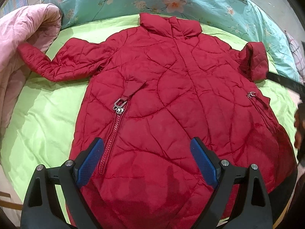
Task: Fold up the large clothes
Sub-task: 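Grasp the folded red sleeve with the right tool and lift it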
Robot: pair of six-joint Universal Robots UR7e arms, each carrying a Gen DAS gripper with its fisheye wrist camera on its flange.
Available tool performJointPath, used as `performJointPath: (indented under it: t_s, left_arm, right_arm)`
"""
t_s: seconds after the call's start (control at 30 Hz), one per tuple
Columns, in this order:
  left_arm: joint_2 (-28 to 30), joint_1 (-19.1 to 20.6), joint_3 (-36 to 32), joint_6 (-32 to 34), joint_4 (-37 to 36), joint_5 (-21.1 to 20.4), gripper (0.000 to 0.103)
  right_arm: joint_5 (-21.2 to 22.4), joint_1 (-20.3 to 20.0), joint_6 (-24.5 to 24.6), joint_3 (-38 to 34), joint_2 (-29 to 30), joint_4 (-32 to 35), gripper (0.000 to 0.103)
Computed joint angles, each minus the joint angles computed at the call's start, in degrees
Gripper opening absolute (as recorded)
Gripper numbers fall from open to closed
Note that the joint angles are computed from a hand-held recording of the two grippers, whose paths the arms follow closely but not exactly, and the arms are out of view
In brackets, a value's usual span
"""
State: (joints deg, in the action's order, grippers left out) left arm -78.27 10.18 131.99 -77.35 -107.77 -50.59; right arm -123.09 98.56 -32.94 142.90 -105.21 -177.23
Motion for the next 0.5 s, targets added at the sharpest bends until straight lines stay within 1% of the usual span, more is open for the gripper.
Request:
performJointPath:
  t_s: [0.13,0.27,0.33,0.37,0.43,0.47,0.5]
  left_arm:
    - [0.12,1.03,-0.14,0.88,-0.36,0.17,0.093]
    - [0.67,2.33,-0.47,1.62,-1.02,0.54,0.093]
    - [1.0,3.03,-0.55,2.05,-1.73,0.66,0.093]
    - [1.27,3.44,-0.62,2.37,-2.19,0.72,0.093]
    - [1.7,4.02,-0.67,3.03,-3.07,0.76,0.093]
    - [1.96,4.28,-0.73,3.43,-3.49,0.8,0.093]
    - [2.26,4.54,-0.82,3.82,-3.87,0.89,0.093]
  right_arm:
    - [-0.36,-2.73,-2.2,-4.36,6.09,-4.52,0.099]
    - [-1.09,-5.7,-1.64,-9.02,11.23,-4.9,0.097]
    - [-2.66,-6.49,-3.3,-10.86,14.55,-7.79,0.097]
    - [-3.49,-6.87,-4.27,-11.7,16.05,-9.27,0.095]
    - [-4.31,-7.92,-4.57,-13.38,18.34,-9.93,0.089]
    - [-4.6,-8.4,-4.48,-14.09,19.09,-9.86,0.082]
    - [-4.28,-8.78,-4.39,-14.53,19.27,-9.56,0.08]
